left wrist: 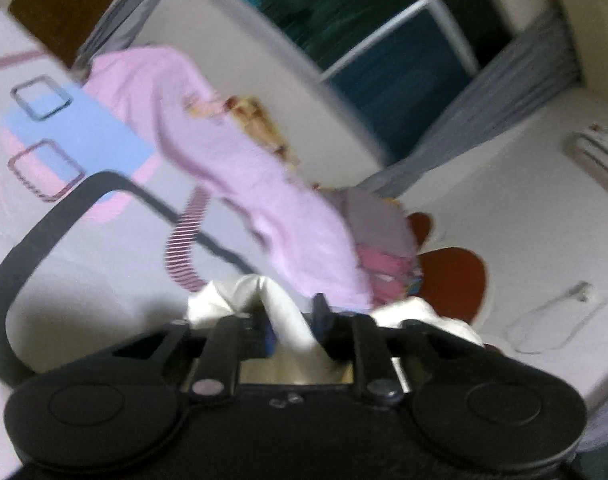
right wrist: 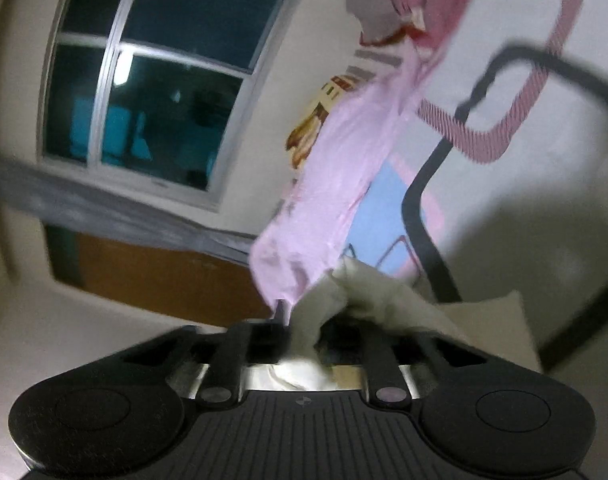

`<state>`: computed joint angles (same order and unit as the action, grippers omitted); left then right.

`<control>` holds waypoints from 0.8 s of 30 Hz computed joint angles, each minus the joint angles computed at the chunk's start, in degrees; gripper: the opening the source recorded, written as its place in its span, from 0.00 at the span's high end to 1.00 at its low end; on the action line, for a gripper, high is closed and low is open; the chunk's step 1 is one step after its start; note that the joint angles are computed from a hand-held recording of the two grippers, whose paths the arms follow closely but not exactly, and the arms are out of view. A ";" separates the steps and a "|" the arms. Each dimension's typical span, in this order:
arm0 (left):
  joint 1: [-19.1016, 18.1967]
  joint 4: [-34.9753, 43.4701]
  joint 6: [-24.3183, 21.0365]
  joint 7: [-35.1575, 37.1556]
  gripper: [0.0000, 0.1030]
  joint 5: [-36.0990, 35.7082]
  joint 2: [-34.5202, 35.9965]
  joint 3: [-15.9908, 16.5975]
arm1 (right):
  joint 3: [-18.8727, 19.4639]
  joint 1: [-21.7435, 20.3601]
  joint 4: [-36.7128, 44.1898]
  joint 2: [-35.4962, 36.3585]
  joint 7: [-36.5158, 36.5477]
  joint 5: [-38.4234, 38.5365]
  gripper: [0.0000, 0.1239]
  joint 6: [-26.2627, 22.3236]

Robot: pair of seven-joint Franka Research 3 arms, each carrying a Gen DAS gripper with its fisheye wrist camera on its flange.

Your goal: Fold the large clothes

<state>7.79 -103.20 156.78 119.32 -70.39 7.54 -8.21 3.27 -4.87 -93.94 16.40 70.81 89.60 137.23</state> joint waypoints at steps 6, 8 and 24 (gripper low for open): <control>2.31 2.08 7.03 -4.54 0.22 6.82 4.25 -1.10 | -0.98 -0.14 1.14 1.73 -2.41 -2.90 0.41 5.74; 3.88 2.70 3.12 -4.01 0.22 7.61 4.97 -1.54 | -2.01 1.23 3.52 2.97 -0.41 -17.07 0.41 4.00; 9.46 12.23 -11.74 2.38 0.93 11.02 12.67 -7.69 | 3.49 0.64 6.52 6.37 -6.18 -32.99 0.94 7.40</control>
